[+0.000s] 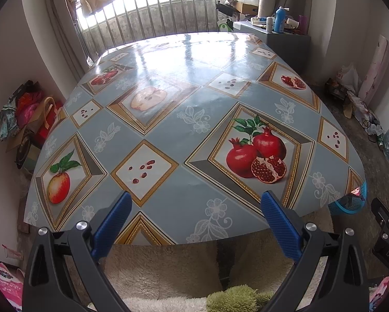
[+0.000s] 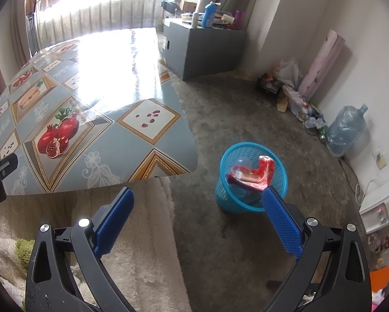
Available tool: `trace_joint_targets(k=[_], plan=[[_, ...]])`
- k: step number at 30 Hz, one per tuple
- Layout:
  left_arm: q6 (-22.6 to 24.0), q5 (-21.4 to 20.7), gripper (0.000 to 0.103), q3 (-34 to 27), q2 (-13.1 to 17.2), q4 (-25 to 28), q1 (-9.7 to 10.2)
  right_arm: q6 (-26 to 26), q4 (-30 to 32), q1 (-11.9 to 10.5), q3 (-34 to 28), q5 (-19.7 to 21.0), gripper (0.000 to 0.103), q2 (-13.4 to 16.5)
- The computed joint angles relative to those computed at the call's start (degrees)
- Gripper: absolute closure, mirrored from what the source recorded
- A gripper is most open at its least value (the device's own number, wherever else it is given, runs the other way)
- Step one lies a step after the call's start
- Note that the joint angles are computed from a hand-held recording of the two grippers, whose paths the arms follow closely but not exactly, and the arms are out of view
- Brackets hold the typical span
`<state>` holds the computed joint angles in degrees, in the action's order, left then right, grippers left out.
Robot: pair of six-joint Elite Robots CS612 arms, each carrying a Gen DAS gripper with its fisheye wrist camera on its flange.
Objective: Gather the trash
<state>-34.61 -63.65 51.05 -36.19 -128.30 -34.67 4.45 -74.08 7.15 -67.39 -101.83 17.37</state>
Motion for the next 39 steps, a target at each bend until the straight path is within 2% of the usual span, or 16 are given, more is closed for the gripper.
trace_joint_targets(k=[39], plan=[[0.9,-1.0,0.006,0.5,-0.3,-0.4,-0.1,0.2,-0.4,0.2,0.5,-0.2,0.008,-0.4]])
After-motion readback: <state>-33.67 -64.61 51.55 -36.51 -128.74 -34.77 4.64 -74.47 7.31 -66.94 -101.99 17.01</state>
